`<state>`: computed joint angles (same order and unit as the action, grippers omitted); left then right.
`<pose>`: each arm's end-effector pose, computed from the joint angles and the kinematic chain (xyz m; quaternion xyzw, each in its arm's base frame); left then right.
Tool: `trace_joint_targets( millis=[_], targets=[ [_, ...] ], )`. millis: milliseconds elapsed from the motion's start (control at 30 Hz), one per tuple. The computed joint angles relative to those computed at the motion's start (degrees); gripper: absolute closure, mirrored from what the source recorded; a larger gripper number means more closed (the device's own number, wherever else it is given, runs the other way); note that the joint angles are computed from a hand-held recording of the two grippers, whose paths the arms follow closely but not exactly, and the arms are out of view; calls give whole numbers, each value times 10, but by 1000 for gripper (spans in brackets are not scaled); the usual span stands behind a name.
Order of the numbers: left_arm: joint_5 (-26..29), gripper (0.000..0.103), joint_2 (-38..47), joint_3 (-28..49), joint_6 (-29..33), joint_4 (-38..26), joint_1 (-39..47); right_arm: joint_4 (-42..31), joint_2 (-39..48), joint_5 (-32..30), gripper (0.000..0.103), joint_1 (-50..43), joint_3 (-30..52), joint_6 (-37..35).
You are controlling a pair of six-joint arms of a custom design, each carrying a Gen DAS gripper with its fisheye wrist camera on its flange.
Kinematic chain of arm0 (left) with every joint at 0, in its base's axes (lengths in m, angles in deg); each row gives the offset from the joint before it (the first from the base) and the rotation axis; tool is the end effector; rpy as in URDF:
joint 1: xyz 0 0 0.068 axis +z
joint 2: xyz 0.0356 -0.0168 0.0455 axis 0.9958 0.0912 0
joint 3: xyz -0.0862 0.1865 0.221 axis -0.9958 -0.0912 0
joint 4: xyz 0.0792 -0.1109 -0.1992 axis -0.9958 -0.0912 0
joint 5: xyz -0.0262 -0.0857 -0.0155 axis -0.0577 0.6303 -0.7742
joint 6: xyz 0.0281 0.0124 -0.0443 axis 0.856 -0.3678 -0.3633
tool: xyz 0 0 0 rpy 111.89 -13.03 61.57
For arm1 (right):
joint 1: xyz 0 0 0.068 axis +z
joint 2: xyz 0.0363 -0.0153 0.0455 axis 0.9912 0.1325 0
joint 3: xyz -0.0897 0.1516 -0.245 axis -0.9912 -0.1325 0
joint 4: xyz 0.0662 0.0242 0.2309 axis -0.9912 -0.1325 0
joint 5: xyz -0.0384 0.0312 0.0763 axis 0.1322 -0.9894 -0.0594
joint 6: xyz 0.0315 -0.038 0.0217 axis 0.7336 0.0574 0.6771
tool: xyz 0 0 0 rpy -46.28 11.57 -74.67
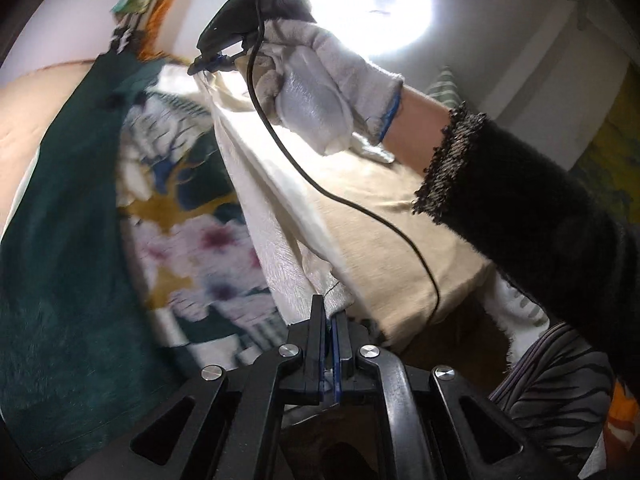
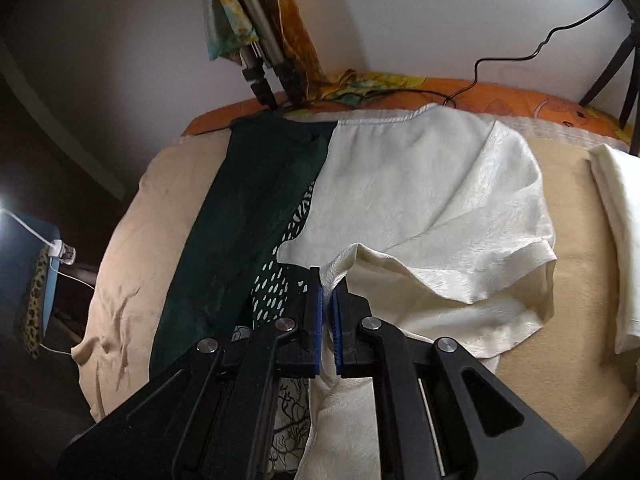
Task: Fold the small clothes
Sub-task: 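Fold the white sleeve with the right tool across the shirt body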
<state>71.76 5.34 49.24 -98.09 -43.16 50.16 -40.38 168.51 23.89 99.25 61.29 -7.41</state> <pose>0.1219 -0.0967 0.2223 0.1155 0.8859 -0.3352 0.2990 0.3852 0.1316 0.2387 -0.1585 0.9361 0.2371 0.2060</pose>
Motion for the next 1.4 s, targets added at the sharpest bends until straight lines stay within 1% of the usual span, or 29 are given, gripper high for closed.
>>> trace_joint_targets(
  millis=[33, 100, 167, 200, 233, 267, 300, 333, 400, 433, 500, 633, 700, 733, 767, 800, 833, 967, 1067, 1167, 1267, 1367, 1400],
  targets=[
    [23, 103, -3, -2, 13, -8, 28, -21, 13, -5, 97, 2, 15, -3],
    [35, 103, -8, -9, 19, -7, 44, -62, 22, -38, 97, -11, 33, -26],
    [42, 103, -17, -14, 27, -7, 54, -77, 1, -86, 95, -43, 21, -53],
    [42, 103, -24, -17, 30, -10, 56, -79, -9, -116, 90, -63, 15, -64],
    [41, 103, -34, -21, 31, -15, 57, -74, -21, -139, 78, -86, 8, -69],
    [48, 103, -34, -24, 32, -13, 63, -57, -35, -141, 69, -107, -2, -64],
    [58, 103, -32, -27, 33, -10, 72, -38, -44, -129, 55, -121, -9, -51],
    [61, 103, -26, -27, 30, -5, 73, -28, -45, -126, 52, -135, -11, -42],
    [65, 103, -16, -25, 27, 2, 75, -19, -33, -139, 52, -163, -5, -26],
    [67, 103, -13, -24, 30, 5, 78, -9, -27, -122, 52, -170, -6, -19],
    [54, 103, -17, -20, 39, 0, 73, 2, -15, -66, 52, -170, -6, -11],
    [55, 103, -19, -19, 37, -2, 73, 10, 13, -59, 52, -172, -10, -6],
    [58, 103, -11, -19, 41, 0, 78, -8, 26, -32, 52, -158, 7, -13],
    [64, 103, -5, -20, 42, 4, 82, -20, 33, -10, 52, -147, 19, -21],
    [63, 103, -6, -19, 39, 4, 79, -27, 39, 11, 55, -138, 28, -28],
    [63, 103, -4, -19, 40, 5, 78, -40, 49, 22, 72, -131, 45, -33],
    [63, 103, -4, -21, 41, 7, 78, -57, 61, 24, 98, -126, 62, -36],
    [75, 103, -12, -27, 40, 10, 88, -48, 51, 2, 99, -123, 79, -3],
    [85, 103, -16, -33, 47, 8, 102, -77, 54, -10, 99, -105, 147, 16],
    [106, 103, -10, -37, 50, 11, 122, -136, 89, 20, 99, -63, 267, 19],
    [119, 103, -2, -38, 51, 18, 134, -199, 154, 51, 99, -24, 399, 27],
    [120, 103, 2, -39, 53, 22, 134, -246, 222, 65, 99, 3, 503, 39],
    [120, 103, 2, -38, 54, 21, 133, -251, 241, 66, 99, 9, 522, 41]
  ],
)
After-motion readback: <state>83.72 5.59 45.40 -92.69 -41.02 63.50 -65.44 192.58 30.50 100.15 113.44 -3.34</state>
